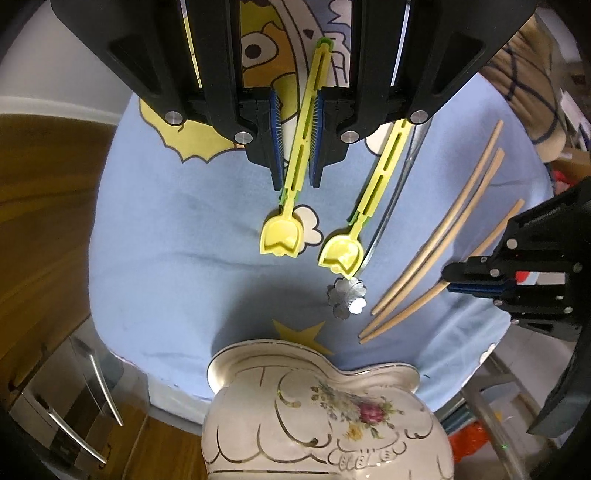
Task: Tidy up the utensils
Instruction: 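Grasp a wooden chopstick with the left tool while the right tool grasps a yellow tulip spoon, then carry the chopstick and yellow spoon up and lower them into the holder compartments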
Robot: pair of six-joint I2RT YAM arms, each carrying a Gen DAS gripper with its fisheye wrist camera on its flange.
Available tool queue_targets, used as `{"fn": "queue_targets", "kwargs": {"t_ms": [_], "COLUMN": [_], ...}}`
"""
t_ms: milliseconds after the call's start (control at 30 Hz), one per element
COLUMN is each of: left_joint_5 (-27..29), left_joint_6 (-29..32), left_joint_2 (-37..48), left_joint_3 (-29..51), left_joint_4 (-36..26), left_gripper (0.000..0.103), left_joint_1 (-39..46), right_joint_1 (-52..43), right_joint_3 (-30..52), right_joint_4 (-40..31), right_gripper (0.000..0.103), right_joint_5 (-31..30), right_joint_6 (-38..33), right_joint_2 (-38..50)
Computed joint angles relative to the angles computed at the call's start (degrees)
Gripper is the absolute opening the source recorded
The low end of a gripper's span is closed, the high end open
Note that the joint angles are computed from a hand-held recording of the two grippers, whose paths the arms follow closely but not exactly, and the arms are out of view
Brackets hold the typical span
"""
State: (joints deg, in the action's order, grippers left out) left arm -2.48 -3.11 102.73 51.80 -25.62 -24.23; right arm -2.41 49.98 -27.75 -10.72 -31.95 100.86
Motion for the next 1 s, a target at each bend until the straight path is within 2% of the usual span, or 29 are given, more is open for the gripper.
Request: {"fn": "queue_targets", "kwargs": {"t_ms": [133, 200, 333, 500, 767, 1000], "left_joint_5": [-0.6, -0.3, 0.2, 2.8, 3.7, 3.0], "left_joint_6": [-1.2, -2.2, -3.4, -4.1, -9.1, -10.9], "left_joint_2": [-0.5, -1.9, -5.9, -15.2, -29.5, -38.4], "left_joint_3": [-1.0, -3.5, -9.4, -20.2, -32.2, -37.5], "left_joint_4": [1.9, 4.6, 10.6, 19.7, 31.9, 41.5], "left_gripper": [0.005, 0.005, 0.005, 0.005, 0.005, 0.005], "left_joint_1": [-0.6, -0.6, 0.1, 3.0, 0.9, 0.3], "right_joint_1": [-0.7, -1.8, -4.2, -8.1, -16.7, -19.4], "right_joint_3": [-0.5, -0.4, -1.8, -3.2, -5.0, -5.9], "right_joint_4": [0.4, 0.8, 2.6, 3.8, 5.5, 9.1], "right_gripper": [0.012, 0.01, 0.01, 0.011, 0.011, 0.011], "right_joint_5": [-1.1, -2.3, -4.8, -10.5, -25.6, -35.5], "right_joint_6": [1.2, 1.2, 0.8, -0.7, -2.9, 1.0], "right_joint_2": [-0.4, 0.0, -1.1, -3.7, -7.8, -10.1]}}
